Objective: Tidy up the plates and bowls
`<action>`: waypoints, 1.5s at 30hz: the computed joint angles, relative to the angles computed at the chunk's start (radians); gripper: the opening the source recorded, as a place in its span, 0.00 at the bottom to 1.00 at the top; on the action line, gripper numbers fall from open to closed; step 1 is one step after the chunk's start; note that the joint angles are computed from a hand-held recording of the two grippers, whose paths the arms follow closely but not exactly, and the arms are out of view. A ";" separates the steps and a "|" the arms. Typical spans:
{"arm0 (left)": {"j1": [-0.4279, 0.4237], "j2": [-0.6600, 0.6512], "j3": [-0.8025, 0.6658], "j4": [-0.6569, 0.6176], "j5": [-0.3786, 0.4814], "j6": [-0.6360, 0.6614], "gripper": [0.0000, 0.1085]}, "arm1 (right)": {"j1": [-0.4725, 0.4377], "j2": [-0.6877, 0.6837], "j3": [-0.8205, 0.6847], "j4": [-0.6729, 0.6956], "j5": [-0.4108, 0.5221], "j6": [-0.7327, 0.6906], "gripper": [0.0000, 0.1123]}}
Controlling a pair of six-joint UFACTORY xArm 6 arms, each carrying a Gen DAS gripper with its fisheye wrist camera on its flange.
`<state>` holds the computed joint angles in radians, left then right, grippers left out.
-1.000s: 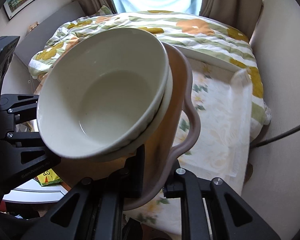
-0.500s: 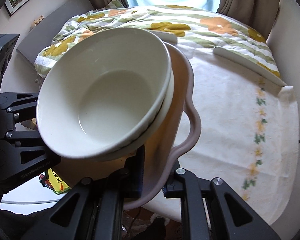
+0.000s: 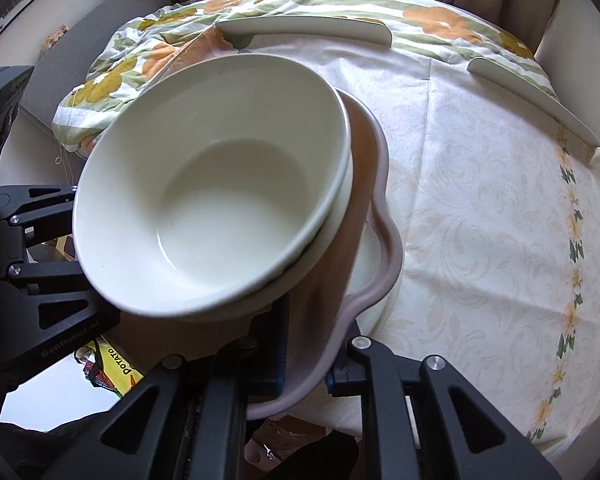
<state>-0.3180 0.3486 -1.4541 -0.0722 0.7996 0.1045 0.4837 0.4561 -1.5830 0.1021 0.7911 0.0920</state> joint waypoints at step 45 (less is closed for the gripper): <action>0.020 0.081 -0.238 -0.021 0.354 0.075 0.19 | -0.020 0.049 -0.177 0.055 0.286 0.064 0.28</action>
<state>-0.2980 0.4300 -1.6925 -0.0935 1.1534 0.1797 0.4637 0.5052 -1.7598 0.1572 1.0773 0.1560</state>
